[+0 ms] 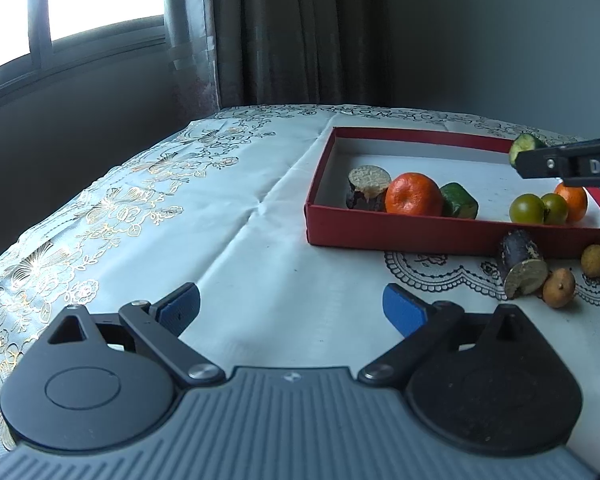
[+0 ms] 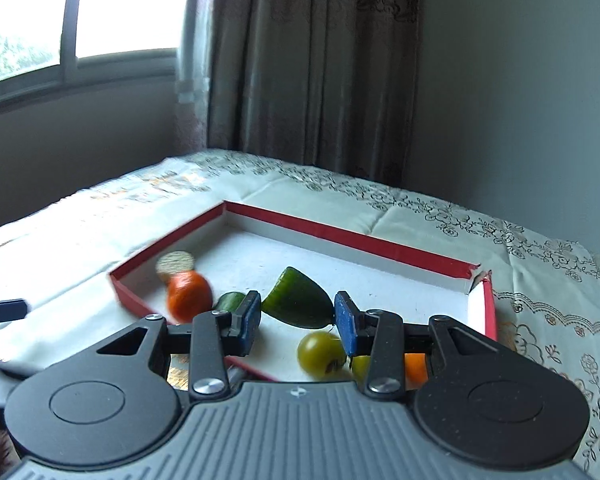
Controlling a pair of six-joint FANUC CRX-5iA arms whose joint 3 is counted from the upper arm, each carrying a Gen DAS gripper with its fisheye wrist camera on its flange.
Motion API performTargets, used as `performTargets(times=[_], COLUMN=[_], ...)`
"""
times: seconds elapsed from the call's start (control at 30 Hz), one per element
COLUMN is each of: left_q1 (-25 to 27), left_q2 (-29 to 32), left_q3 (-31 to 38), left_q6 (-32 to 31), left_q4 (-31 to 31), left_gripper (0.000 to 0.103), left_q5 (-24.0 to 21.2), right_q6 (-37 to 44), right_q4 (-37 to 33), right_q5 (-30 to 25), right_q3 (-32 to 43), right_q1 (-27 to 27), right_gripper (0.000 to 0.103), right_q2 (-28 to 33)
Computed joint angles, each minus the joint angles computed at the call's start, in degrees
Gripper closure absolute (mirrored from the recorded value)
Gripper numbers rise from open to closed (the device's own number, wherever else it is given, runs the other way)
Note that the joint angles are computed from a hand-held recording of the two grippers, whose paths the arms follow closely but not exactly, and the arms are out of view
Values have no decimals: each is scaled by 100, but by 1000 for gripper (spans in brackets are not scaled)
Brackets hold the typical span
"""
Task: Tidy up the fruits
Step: 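Grasp the green pepper piece with the right gripper and drop it in the box, then withdraw the right gripper and move the left gripper to the brown pear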
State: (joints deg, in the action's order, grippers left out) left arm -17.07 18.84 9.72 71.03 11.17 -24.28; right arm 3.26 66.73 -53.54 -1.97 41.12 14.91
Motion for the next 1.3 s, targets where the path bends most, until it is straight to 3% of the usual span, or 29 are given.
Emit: performTargets(times=[0.37,0.53,0.7,0.9,1.03,1.13,1.3], left_q1=[3,4,-4,-27,-42,-51,-33], left_q2=[19,19,20,25,33,57,79], left_q3=[16,23,61,142,196,261,253], left_q6=[-49,-26,112,391,533,586,346], left_q4=[73,50,-74,-332,-473,-559,-371], left_gripper=[5,5,5,5,5,4,0], left_q5=[-24,-32,-62,-117,-171,-248,-299], right_q6=[193,-336,-1044,-1690,-1728,-1848,-2379], right_q4=[-491,-246,222,494,99,-134,-359], right_q5=[-161,-57,-22,-619,-1125,-1482,-1465], right_q3=[612,248,-543,-1523,-1869,-2080,-2347], right_q1=[-213,-206,-46,445,827,1048,1082], right_gripper=[63,62,61,42,36,26,24], right_q2=[569,321,-318,-1053,-1365,-1501,-1744])
